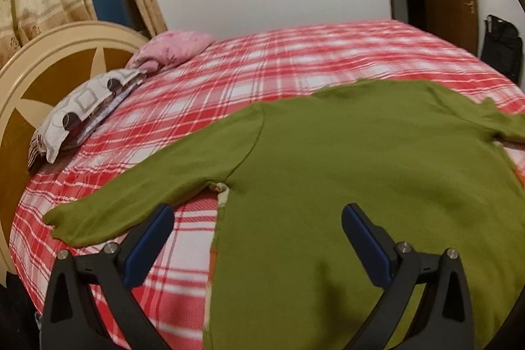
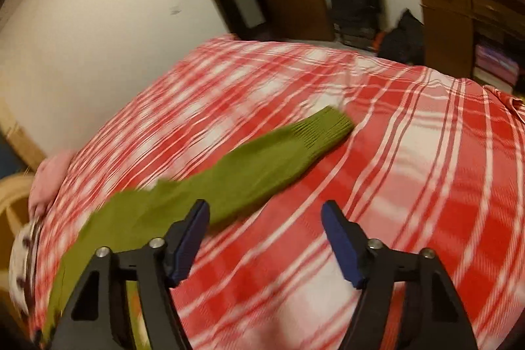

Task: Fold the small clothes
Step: 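Grasp the green sleeve cuff with the right gripper and lift it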

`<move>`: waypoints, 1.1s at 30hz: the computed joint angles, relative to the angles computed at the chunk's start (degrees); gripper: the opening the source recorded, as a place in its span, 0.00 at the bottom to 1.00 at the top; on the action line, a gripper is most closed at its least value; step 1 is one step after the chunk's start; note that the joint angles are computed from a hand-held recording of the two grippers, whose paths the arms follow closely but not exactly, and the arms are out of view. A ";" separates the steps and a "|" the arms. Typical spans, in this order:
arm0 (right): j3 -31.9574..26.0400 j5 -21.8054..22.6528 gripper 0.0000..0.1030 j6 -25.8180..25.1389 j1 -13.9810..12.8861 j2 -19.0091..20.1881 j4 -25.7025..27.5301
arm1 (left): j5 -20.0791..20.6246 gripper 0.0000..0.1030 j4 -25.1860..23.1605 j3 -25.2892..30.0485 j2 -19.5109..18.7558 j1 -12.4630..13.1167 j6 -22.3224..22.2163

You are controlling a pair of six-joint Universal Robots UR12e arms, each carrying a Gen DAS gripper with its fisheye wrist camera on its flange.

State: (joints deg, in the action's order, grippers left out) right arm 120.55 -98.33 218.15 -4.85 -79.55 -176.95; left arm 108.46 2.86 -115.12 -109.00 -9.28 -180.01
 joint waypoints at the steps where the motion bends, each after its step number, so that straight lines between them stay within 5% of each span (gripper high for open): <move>1: -0.82 0.40 0.65 0.46 -0.96 0.79 1.01 | 0.31 1.00 -0.84 0.51 -0.46 0.25 -0.51; 7: -3.83 3.56 0.52 6.41 -4.89 4.41 5.27 | 1.14 1.00 -4.56 2.71 -2.43 0.95 -2.98; 12: -5.57 3.51 0.48 4.58 -5.64 6.39 5.47 | 0.14 1.00 -5.60 3.28 -2.87 0.89 -1.78; 14: -6.37 2.90 0.36 4.03 -5.81 7.13 5.79 | 0.91 1.00 -5.13 3.58 -3.03 0.76 -0.77; 15: -6.79 2.46 0.18 3.55 -5.88 7.50 6.19 | 0.98 1.00 -4.80 3.55 -2.93 0.79 -0.64; 16: -7.06 2.59 0.10 3.16 -6.04 7.83 6.14 | 0.28 1.00 -4.73 3.41 -2.59 1.03 -0.90; 18: -7.51 2.13 0.09 2.24 -5.86 8.13 5.72 | -1.44 1.00 -4.46 3.26 -2.01 1.72 -1.31; 25: -11.98 -2.16 0.08 -13.72 1.02 8.93 0.25 | -8.38 1.00 -2.35 2.64 -0.15 2.53 -0.54; 28: -14.92 -1.06 0.08 -21.44 5.05 10.02 -1.66 | -12.97 1.00 -3.21 2.80 0.27 3.18 -1.64; 33: -19.47 1.51 0.08 -32.50 11.75 13.23 -3.09 | -13.92 1.00 -3.27 3.42 -0.27 2.89 -2.58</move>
State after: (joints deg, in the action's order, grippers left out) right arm 101.09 -96.82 185.66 6.90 -66.32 -180.04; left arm 94.53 -0.41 -111.69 -109.27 -6.38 -182.59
